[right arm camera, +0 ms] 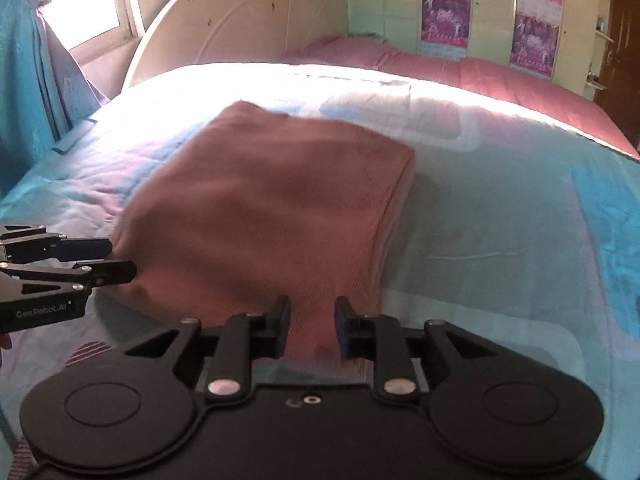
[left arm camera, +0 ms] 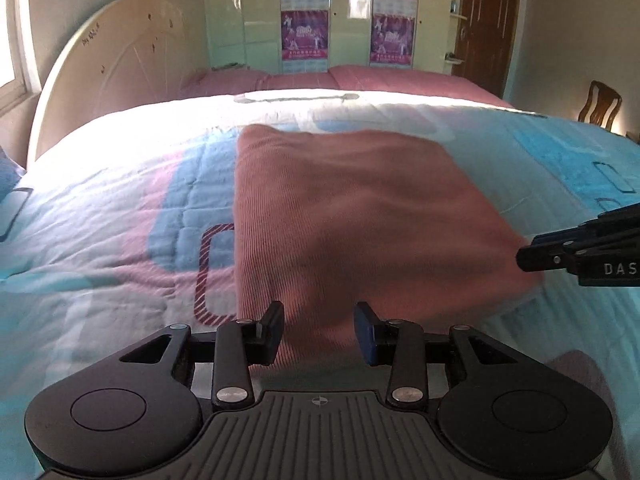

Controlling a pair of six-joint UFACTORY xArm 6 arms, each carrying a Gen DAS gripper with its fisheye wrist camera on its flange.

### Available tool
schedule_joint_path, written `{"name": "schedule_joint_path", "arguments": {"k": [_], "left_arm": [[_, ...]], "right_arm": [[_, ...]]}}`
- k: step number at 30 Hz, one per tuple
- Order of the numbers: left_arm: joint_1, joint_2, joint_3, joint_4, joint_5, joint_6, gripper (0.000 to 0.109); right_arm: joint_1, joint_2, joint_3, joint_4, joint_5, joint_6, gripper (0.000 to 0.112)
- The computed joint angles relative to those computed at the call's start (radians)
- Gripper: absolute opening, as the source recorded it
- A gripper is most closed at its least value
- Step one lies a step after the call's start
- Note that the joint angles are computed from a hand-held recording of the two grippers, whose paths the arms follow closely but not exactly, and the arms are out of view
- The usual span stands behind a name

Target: Fold small clothes

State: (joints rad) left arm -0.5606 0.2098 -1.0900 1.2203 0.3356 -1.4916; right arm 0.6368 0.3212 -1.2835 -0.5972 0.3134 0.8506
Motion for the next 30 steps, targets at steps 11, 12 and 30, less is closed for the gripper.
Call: {"name": "schedule_joint_path", "arguments": {"k": [11,12,30], "left_arm": [[-0.164,-0.292,0.239,0.107,0.142,-0.193,0.039],[-0.193,-0.325,0.265,0.104,0.167,-0.201,0.039],[-0.819,-0.746,0.453,0.014,0.838,-0.357,0.103]], "right_arm": [[0.078,-0.31,0.268,-0.29,0.035,0.359,0.024],[0.09,-0.334,0.286,-0.314,0.043,0.391,0.024],[0.583,-0.705,0.472,-0.558,0.657,0.859,0.103]]}}
